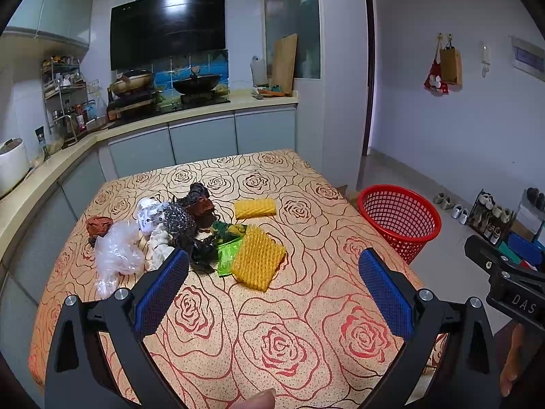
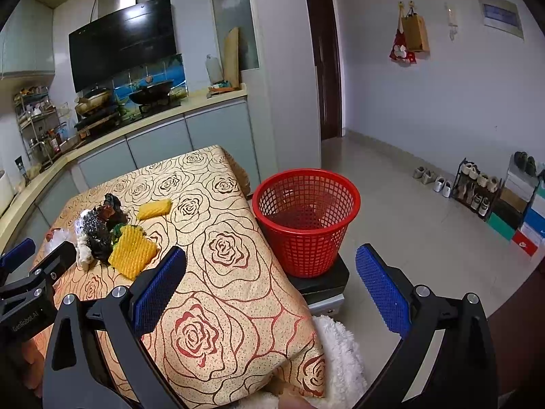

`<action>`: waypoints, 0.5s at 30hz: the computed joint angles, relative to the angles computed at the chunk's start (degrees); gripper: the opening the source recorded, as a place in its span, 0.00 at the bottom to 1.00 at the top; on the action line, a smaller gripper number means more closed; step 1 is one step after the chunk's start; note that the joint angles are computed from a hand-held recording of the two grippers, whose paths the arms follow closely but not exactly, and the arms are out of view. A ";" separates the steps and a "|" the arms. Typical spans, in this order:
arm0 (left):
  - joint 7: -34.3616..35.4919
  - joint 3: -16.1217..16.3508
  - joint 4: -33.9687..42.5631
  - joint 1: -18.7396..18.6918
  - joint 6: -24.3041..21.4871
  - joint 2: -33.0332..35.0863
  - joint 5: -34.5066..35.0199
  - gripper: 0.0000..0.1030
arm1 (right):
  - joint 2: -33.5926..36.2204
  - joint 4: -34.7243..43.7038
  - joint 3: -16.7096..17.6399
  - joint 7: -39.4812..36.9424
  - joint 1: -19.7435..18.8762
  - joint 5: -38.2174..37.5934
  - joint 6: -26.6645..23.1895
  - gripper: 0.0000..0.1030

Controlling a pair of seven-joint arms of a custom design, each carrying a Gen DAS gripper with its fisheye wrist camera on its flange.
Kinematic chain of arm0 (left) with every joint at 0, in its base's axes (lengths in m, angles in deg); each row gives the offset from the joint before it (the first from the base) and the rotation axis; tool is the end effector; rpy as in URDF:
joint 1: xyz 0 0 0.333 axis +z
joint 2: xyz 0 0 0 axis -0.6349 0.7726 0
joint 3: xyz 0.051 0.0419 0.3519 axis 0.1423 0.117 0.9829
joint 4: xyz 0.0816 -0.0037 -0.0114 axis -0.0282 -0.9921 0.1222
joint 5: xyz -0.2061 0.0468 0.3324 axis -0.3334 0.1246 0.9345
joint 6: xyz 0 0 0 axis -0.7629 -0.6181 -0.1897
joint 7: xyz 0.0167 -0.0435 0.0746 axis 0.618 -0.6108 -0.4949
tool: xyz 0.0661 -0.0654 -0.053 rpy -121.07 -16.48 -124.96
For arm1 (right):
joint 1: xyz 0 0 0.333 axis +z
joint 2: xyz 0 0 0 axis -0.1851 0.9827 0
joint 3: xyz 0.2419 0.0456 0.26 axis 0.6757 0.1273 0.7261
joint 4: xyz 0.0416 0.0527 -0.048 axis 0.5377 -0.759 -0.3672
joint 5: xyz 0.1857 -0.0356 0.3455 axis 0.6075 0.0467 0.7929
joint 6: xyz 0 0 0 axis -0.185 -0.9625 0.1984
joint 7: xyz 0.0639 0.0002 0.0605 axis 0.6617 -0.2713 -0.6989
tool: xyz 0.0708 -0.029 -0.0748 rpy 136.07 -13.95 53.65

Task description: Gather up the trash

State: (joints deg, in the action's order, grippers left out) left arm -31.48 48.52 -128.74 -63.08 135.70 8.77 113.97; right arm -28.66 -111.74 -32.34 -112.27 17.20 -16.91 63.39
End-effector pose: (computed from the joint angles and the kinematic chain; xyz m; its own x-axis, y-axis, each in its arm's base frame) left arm 0.6318 -0.2777 0.4956 -0.2495 -0.9677 -0.0375 -0.4956 0.1609 -0.8535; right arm 0.5880 0.3190 0.4756 -0.3198 -0.9405 -0.1146 -0.4897 0.2676 -0.8298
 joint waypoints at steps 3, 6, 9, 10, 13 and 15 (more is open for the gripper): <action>-0.18 0.02 0.04 0.01 0.03 0.05 0.18 0.94 | -0.02 -0.07 -0.04 0.13 0.00 -0.05 0.08 0.94; -0.40 0.14 0.05 -0.07 0.04 0.05 0.40 0.94 | 0.04 0.00 -0.04 -0.04 -0.02 0.08 0.09 0.94; -0.17 -0.09 0.06 0.10 0.00 0.08 0.13 0.94 | 0.01 0.03 -0.06 -0.14 -0.05 0.14 0.18 0.94; -0.16 -0.09 0.06 0.10 0.00 0.08 0.12 0.94 | 0.00 0.01 -0.05 -0.17 -0.03 0.14 0.14 0.94; -0.09 -0.15 -0.08 0.23 0.03 0.12 -0.04 0.94 | -0.03 -0.03 -0.07 -0.11 -0.05 0.09 0.21 0.94; 0.31 -0.32 -0.22 0.45 -0.06 0.12 -0.52 0.94 | -0.04 -0.03 -0.06 -0.30 -0.11 0.23 0.31 0.94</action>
State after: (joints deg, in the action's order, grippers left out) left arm -31.16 48.20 -128.96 -62.63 135.64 8.90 113.45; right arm -28.70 -111.77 -32.40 -112.56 17.09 -16.68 63.71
